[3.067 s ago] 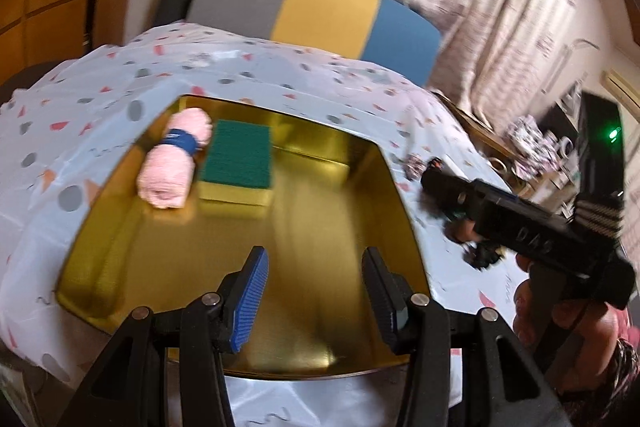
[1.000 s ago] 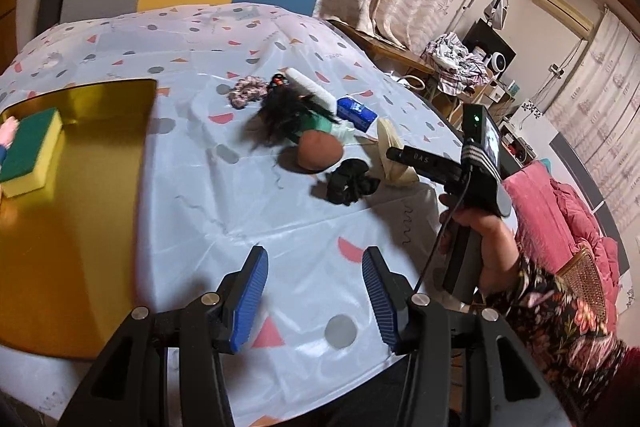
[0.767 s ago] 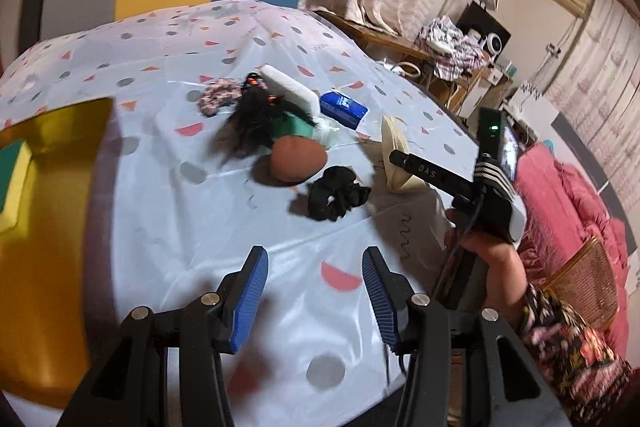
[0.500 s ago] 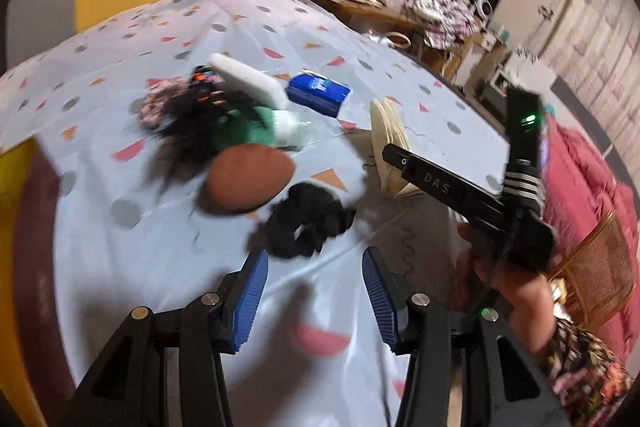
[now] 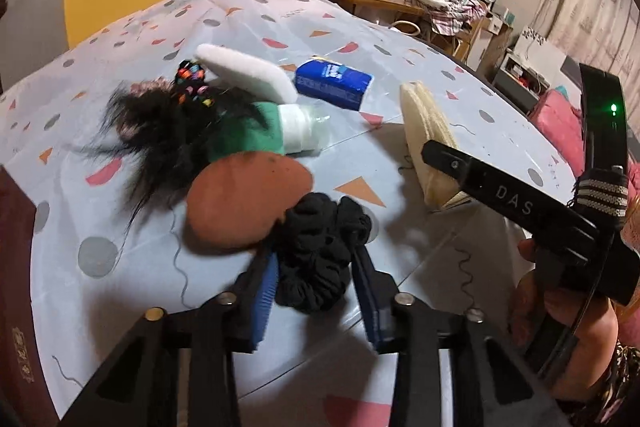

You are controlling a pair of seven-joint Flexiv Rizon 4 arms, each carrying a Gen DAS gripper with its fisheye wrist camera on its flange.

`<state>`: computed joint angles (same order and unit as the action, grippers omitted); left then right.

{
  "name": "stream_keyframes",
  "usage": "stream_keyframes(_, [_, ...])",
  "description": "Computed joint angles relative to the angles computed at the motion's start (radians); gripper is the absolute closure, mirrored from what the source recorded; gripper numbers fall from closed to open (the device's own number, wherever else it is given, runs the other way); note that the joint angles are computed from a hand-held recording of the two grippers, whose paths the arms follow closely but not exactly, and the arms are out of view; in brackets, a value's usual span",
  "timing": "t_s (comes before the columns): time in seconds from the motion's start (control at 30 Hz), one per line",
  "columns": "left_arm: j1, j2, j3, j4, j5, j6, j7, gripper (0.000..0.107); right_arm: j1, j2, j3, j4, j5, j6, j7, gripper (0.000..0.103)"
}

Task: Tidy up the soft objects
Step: 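Grasp the black scrunchie with the left tool while the right tool holds the beige cloth, then carry the black scrunchie into the gold tray and open the left tool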

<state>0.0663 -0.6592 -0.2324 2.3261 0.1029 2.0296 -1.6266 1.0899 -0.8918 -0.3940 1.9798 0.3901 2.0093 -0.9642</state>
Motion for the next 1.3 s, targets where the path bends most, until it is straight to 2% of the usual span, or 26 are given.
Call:
stream_keyframes(0.07, [0.026, -0.004, -0.013, 0.015, 0.011, 0.019, -0.016, 0.077, 0.008, -0.001, -0.008, 0.000, 0.002, -0.005, -0.001, 0.050])
stream_keyframes(0.33, [0.127, -0.009, -0.059, 0.084, 0.102, 0.102, -0.093, 0.085, 0.034, -0.006, -0.038, 0.005, -0.001, -0.022, 0.007, 0.049])
stream_keyframes(0.73, [0.257, 0.030, -0.076, 0.198, 0.265, 0.242, -0.232, 0.086, 0.055, -0.012, -0.066, 0.010, -0.012, -0.033, 0.030, 0.048])
stream_keyframes(1.07, [0.337, 0.122, 0.001, 0.297, 0.380, 0.378, -0.313, 0.086, 0.080, -0.017, -0.096, 0.018, -0.025, -0.049, 0.051, 0.048])
stream_keyframes(1.2, [0.404, 0.151, 0.033, 0.327, 0.434, 0.404, -0.346, 0.086, 0.089, -0.018, -0.108, 0.022, -0.034, -0.057, 0.058, 0.048])
stream_keyframes(1.3, [0.489, 0.172, 0.057, 0.354, 0.491, 0.417, -0.370, 0.086, 0.101, -0.021, -0.122, 0.025, -0.038, -0.065, 0.063, 0.048])
